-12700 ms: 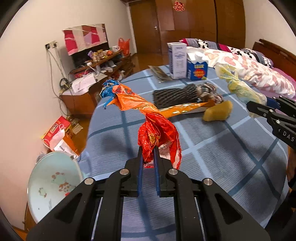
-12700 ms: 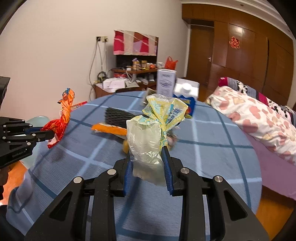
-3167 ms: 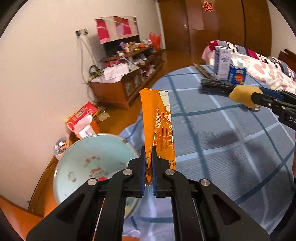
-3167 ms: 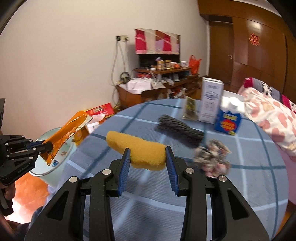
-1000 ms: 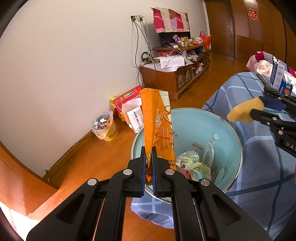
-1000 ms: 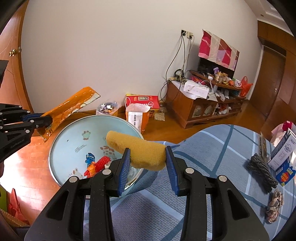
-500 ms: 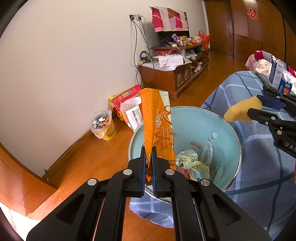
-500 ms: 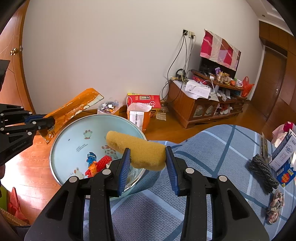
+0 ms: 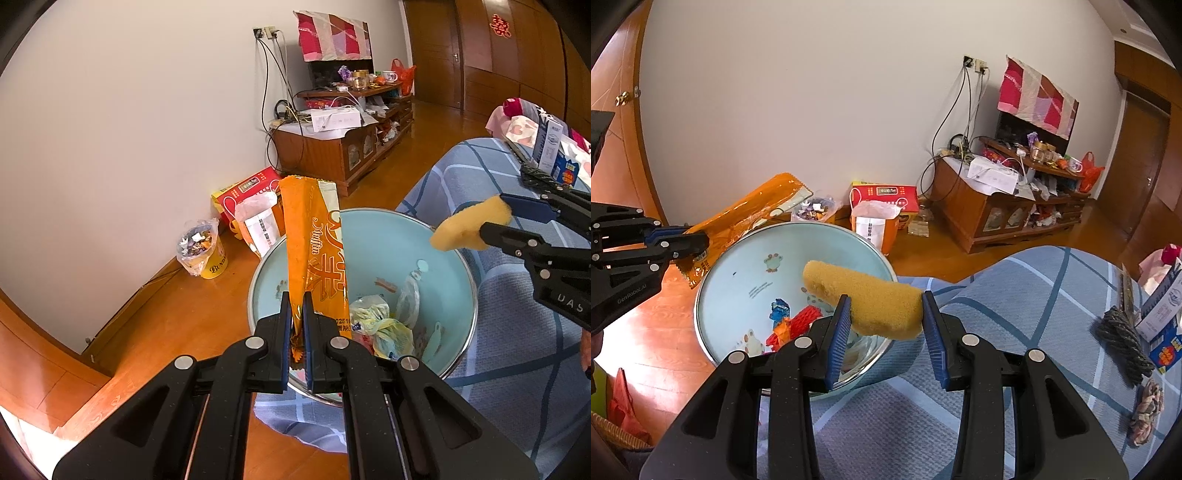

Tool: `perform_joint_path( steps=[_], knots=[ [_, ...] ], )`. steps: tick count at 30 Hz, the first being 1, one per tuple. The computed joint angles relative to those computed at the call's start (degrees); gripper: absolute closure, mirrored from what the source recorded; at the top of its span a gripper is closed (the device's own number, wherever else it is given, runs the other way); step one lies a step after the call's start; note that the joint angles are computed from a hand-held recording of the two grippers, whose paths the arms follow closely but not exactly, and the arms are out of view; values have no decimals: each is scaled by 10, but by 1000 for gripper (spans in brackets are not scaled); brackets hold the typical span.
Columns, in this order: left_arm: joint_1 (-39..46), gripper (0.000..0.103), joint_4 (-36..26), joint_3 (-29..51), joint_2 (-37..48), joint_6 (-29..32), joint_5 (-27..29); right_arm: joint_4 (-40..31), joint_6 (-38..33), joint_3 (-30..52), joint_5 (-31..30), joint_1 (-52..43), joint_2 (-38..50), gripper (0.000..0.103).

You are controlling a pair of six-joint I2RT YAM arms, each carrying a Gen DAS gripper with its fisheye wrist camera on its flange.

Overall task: Collect trash
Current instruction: 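Open both tools to drop the wrapper and sponge into the bucket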

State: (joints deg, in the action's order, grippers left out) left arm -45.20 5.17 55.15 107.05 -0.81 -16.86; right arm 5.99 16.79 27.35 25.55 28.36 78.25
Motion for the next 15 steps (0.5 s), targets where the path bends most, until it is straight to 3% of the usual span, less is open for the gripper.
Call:
perform_joint_path(
  steps=[5,7,9,15],
  knots=[
    [-2,93,-10,4,3,-5,3,1,-7,10,-12,5,19,58],
    [-3,79,-12,4,4,-5,6,4,-7,10,-8,12,24,46],
    [-9,59,-9,0,1,-6,-3,6,-4,10,-4,16,29,42],
    [-6,59,-10,3,5,-4,3,5,3,6,-4,13,28,40]
  ],
)
